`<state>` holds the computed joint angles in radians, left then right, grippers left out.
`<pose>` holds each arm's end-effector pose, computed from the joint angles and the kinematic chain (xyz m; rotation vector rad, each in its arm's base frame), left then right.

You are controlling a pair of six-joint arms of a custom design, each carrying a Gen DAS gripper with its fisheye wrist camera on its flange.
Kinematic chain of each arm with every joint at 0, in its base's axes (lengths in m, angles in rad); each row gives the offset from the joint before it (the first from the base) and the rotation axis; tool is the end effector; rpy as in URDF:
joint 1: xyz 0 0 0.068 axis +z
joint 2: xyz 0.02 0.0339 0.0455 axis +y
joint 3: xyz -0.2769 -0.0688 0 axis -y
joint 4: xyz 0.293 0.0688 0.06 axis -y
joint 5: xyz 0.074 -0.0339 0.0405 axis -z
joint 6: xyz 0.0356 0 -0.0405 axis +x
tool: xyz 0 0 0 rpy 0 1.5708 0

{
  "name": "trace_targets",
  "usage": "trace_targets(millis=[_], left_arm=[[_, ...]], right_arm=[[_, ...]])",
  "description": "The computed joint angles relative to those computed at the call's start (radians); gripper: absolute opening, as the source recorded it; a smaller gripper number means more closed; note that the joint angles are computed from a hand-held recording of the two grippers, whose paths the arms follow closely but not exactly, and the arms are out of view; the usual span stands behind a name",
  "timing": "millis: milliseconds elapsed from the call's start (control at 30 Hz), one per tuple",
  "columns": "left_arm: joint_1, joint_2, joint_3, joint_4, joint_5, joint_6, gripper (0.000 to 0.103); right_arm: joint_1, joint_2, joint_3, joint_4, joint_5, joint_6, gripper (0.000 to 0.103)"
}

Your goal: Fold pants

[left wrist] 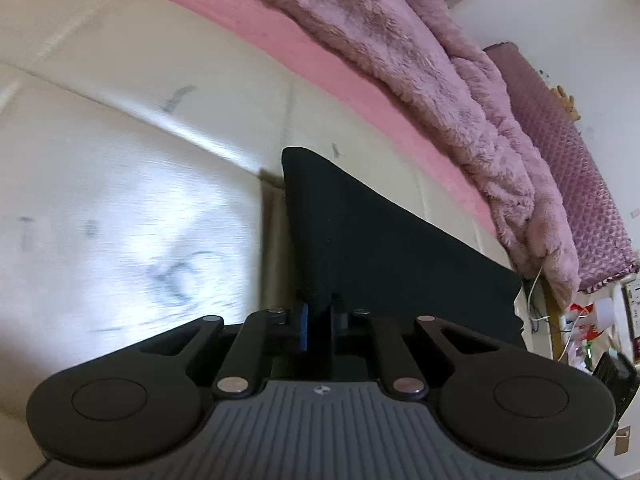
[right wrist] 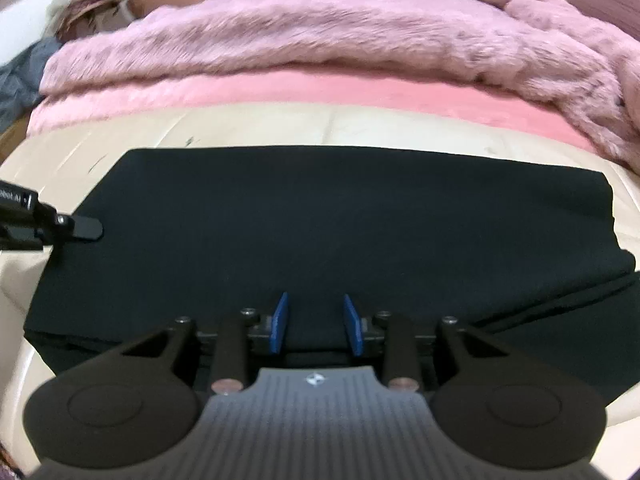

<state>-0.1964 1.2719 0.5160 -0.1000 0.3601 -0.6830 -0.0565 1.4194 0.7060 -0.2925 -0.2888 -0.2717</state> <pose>0.2557 -0.0637 0.1398 -0.4412 2.4893 -0.8165 0.2970 -0.0066 0.1495 -0.3778 2.5034 0.2430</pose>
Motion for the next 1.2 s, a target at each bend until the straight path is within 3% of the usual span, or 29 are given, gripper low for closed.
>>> trace_targets(millis=[233, 433, 567, 667, 767, 900, 1200], left_arm=[[0.3, -0.188, 0.015, -0.351, 0.092, 0.276, 0.009], [0.608, -0.191, 0.128, -0.59, 0.158, 0.571, 0.009], [0.73, -0.193, 0.227, -0.707, 0.214, 0.685, 0.009], [0.732, -0.189, 0.305, -0.779, 0.212, 0.713, 0.009], [0.678, -0.188, 0.377, -0.824, 0.22, 0.682, 0.009], [0.536, -0.199, 0.45, -0.835, 0.192, 0.532, 0.008], [0.106, -0.127, 0.569, -0.726, -0.002, 0.126, 0.008]], right_arm=[[0.269, -0.032, 0.004, -0.089, 0.095, 0.042, 0.03], [0.489, -0.007, 0.027, -0.065, 0.071, 0.173, 0.029], [0.514, -0.049, 0.014, -0.051, 0.049, 0.172, 0.029], [0.472, -0.106, -0.001, -0.08, 0.065, 0.136, 0.029], [0.37, -0.144, -0.028, -0.077, 0.061, 0.066, 0.029], [0.222, -0.152, -0.047, -0.086, 0.039, 0.0, 0.029], [0.043, -0.134, -0.055, -0.094, -0.046, -0.087, 0.024]])
